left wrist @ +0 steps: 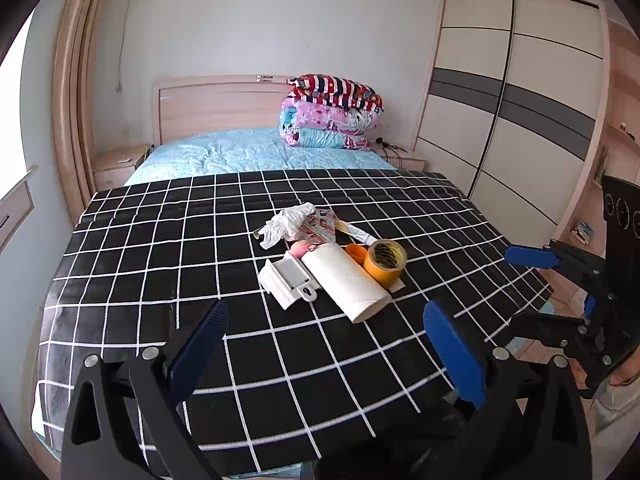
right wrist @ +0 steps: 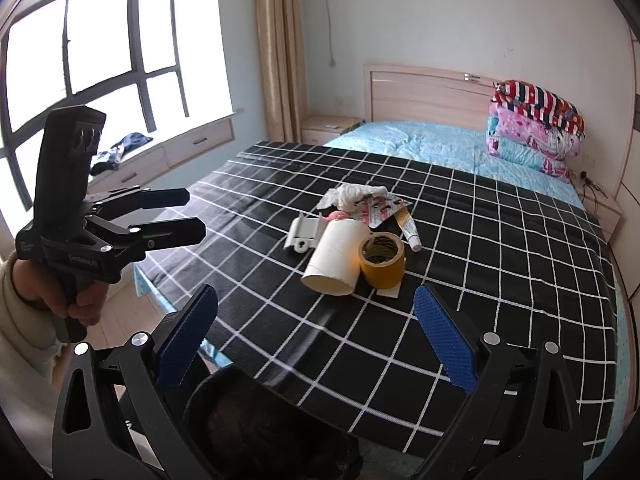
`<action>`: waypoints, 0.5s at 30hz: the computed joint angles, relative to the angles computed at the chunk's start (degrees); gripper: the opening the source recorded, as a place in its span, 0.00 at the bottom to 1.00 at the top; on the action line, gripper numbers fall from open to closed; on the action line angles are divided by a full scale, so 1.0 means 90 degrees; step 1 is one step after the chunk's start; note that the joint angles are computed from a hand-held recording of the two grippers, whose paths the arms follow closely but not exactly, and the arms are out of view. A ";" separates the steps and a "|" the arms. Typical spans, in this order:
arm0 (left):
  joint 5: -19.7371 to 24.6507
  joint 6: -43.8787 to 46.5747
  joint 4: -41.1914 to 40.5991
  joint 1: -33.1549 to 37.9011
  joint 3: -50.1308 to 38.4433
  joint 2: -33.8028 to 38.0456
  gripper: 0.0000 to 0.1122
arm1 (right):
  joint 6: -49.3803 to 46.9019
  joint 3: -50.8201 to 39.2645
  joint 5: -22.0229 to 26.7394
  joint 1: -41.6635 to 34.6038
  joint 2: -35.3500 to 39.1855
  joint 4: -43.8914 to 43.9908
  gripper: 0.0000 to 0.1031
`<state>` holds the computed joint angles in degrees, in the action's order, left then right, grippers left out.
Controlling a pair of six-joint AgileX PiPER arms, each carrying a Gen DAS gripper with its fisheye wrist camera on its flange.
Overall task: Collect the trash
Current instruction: 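Move both grippers toward the trash items on the grid sheet, then grasp the white plastic hook holder with the left gripper while the right grasps the yellow tape roll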
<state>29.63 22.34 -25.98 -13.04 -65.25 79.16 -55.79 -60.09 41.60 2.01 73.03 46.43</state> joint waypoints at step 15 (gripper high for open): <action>0.0191 -0.0644 0.0408 0.0044 -0.1277 0.1705 0.84 | 0.0740 -0.0806 -0.0505 0.0248 0.1324 -0.0536 0.96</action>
